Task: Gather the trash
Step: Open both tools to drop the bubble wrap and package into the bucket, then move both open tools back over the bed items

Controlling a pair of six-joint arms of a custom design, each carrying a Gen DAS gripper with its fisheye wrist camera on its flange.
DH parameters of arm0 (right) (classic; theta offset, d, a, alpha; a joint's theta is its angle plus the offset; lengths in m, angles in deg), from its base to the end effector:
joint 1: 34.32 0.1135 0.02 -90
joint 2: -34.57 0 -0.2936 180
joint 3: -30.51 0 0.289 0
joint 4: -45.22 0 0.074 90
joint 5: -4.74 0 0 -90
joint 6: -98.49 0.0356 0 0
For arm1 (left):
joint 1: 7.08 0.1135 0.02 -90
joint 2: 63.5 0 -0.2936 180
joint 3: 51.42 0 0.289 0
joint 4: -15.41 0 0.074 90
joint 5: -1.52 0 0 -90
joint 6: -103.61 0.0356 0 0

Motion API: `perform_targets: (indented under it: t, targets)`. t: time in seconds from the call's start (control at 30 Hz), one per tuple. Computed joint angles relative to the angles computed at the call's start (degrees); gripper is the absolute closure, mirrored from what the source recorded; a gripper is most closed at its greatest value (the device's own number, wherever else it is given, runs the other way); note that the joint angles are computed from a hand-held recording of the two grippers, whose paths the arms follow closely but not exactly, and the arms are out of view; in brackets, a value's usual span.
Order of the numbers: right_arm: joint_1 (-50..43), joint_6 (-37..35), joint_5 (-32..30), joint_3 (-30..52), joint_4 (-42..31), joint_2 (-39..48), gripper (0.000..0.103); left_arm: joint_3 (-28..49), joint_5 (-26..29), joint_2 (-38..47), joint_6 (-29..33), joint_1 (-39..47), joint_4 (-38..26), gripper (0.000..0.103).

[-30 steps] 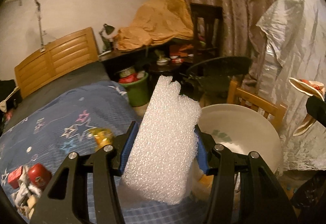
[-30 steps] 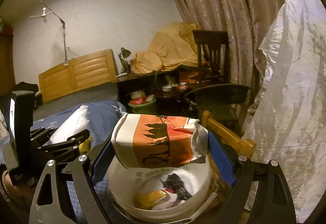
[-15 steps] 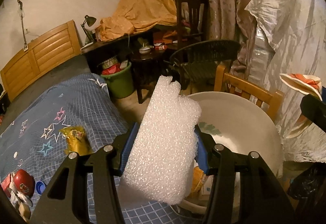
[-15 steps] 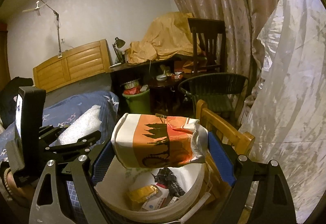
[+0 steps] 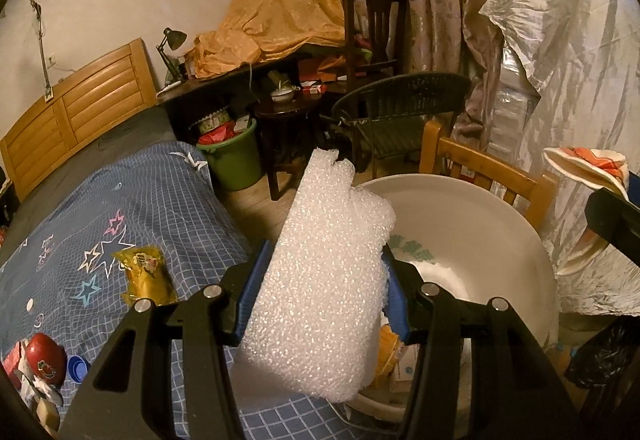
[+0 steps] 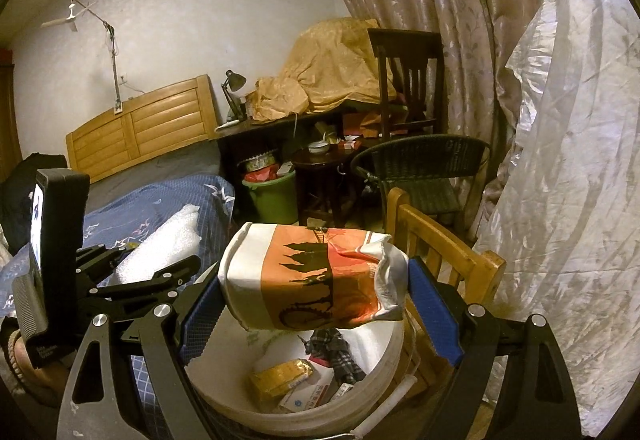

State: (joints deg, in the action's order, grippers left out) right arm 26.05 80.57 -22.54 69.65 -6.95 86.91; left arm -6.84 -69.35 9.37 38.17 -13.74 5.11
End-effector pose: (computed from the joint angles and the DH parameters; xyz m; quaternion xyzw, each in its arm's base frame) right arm 0.1064 0.1231 0.1978 0.1955 0.8186 -0.0383 0.5387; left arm 0.2689 -0.0431 0.1900 0.3085 0.8363 -0.0814 0.4458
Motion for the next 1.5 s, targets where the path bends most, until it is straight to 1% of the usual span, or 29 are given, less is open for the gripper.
perform_targets:
  t: [0.17,0.23,0.33,0.4,0.43,0.5,0.57,0.67,0.8,0.9,0.93,0.97,1.03,1.1,1.2,1.3,1.33,1.4,1.47,1.5]
  targets:
    - [0.2,0.4,0.0,0.2,-0.6,0.0,0.016,0.5,0.7,1.1,0.4,0.2,-0.3,0.054]
    - [-0.5,-0.6,-0.5,0.0,0.7,0.1,0.016,1.0,1.5,1.8,0.5,0.6,-0.6,0.054]
    - [-2.6,-4.5,-2.0,-1.3,5.0,-0.7,0.016,1.8,2.5,2.6,0.3,0.7,-1.2,0.054]
    - [-5.0,-8.8,-4.0,-2.3,9.1,-1.3,0.016,2.4,3.5,3.4,1.0,0.5,-1.9,0.053]
    - [-6.7,-11.0,-5.4,-2.8,11.1,-1.5,0.016,2.6,2.9,3.8,1.2,0.2,-1.8,0.052]
    - [-9.6,-12.8,-8.0,-4.0,13.8,-2.5,0.015,4.0,1.4,5.2,0.6,0.0,-2.9,0.04]
    - [-11.9,-14.9,-10.9,-5.9,17.2,-5.0,0.015,5.7,2.5,6.4,-0.8,1.2,-4.8,0.035]
    - [-12.5,-15.3,-12.1,-7.6,19.2,-6.7,0.015,6.2,2.4,7.0,-1.1,2.2,-4.6,0.033]
    - [-13.1,-15.2,-13.6,-9.1,21.7,-7.6,0.015,6.7,2.3,7.5,-2.0,2.9,-5.2,0.032]
    - [-15.1,-17.7,-15.9,-9.6,24.5,-7.9,0.015,6.4,2.5,7.1,-2.0,2.9,-5.3,0.032]
    - [-16.2,-19.2,-17.1,-9.8,25.2,-8.4,0.015,6.2,2.5,6.8,-1.9,2.8,-5.1,0.032]
    - [-16.7,-19.7,-17.6,-9.7,25.8,-8.0,0.011,6.1,2.4,6.6,-1.9,2.8,-5.1,0.029]
    - [-16.8,-19.8,-17.2,-9.7,26.4,-7.8,0.007,5.9,2.2,6.3,-2.2,2.9,-4.7,0.028]
    - [-17.5,-20.2,-17.9,-10.1,27.1,-8.2,0.007,6.0,2.2,6.3,-2.4,3.1,-4.9,0.028]
    - [-17.2,-19.4,-17.4,-10.5,26.7,-9.0,0.007,6.1,2.2,6.5,-2.3,3.6,-5.1,0.028]
    - [-14.2,-16.7,-14.3,-10.7,25.1,-9.8,0.007,5.1,2.2,5.7,-2.2,4.2,-4.9,0.028]
    - [-12.3,-15.1,-12.1,-10.5,23.9,-10.0,0.007,4.7,2.2,5.3,-2.2,4.5,-4.7,0.028]
    - [-7.6,-9.5,-6.1,-9.2,20.0,-8.1,0.007,3.1,2.1,3.8,-2.3,5.6,-3.5,0.028]
    - [-1.2,-2.3,1.2,-7.2,15.5,-4.7,0.007,1.4,2.2,2.1,-2.5,7.1,-1.7,0.028]
    - [1.3,1.6,3.8,-6.0,12.6,-2.6,0.007,0.6,2.8,1.2,-2.4,8.4,-0.8,0.027]
